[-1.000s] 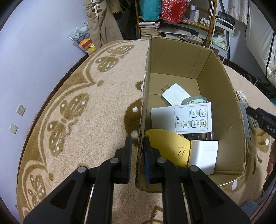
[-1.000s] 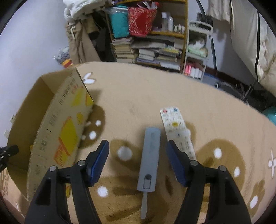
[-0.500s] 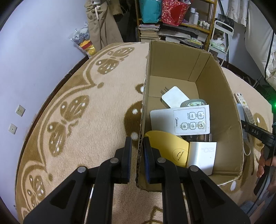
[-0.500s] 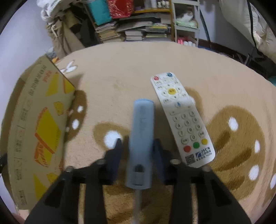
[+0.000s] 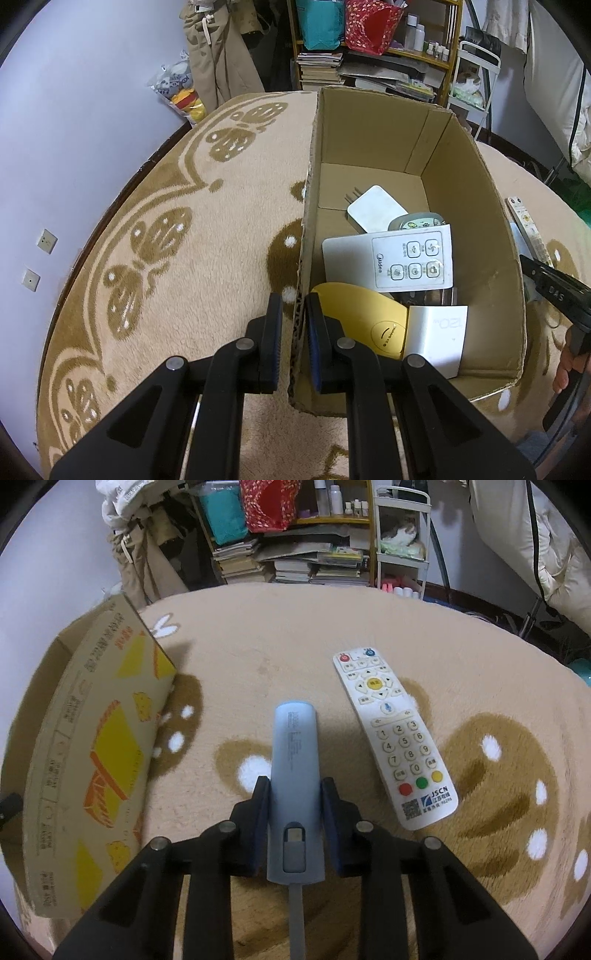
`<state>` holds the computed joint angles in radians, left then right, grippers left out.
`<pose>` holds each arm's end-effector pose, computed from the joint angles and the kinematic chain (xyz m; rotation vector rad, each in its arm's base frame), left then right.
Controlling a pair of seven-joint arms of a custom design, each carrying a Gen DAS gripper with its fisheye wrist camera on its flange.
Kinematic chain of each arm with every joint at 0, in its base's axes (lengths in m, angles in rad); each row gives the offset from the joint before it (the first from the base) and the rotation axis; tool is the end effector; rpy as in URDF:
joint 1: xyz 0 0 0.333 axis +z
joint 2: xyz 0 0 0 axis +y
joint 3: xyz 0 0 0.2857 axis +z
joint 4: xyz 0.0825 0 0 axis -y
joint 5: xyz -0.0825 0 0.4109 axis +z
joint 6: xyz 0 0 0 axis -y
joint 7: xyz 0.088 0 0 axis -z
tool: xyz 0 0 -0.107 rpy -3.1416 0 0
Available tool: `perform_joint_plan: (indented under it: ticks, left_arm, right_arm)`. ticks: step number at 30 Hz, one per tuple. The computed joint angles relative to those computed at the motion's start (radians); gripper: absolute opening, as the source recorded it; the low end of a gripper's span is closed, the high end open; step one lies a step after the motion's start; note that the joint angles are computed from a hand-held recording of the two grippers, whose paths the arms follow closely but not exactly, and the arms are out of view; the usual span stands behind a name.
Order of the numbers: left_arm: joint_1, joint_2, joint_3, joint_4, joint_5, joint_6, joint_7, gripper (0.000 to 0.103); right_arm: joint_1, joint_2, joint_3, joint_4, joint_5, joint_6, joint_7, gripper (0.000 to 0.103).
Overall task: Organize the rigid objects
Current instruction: 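Close the right tool on the light-blue device and lift it, then carry the light-blue device with the right tool over the box and lower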
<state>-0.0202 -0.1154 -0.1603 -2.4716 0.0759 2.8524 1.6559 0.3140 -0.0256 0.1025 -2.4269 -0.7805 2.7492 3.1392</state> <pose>0.5170 -0.0981 0.3409 -1.5804 2.2272 -0.4556 0.4676 0.2378 0.2944 -1.4088 2.3052 -0.4703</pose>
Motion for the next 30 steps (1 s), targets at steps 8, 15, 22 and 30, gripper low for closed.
perform_joint_plan:
  ticks: [8, 15, 22, 30]
  left_arm:
    - [-0.002, -0.001, 0.0, -0.003, -0.006, 0.001, 0.002, 0.013]
    - [-0.005, -0.001, 0.001, -0.005, -0.018, 0.002, 0.009, 0.013]
    - [-0.007, -0.004, 0.002, -0.006, -0.03, -0.001, 0.017, 0.013]
    - [-0.005, -0.003, 0.001, -0.005, -0.028, 0.0, 0.018, 0.013]
  right_arm:
    - [0.003, -0.04, 0.019, 0.007, -0.063, 0.0, 0.041, 0.029]
    - [0.004, -0.063, 0.035, 0.039, -0.118, 0.009, 0.071, 0.029]
    - [0.012, -0.067, 0.054, 0.101, -0.166, 0.029, 0.05, 0.029]
    - [0.048, -0.022, 0.07, 0.224, -0.28, 0.026, 0.082, 0.029]
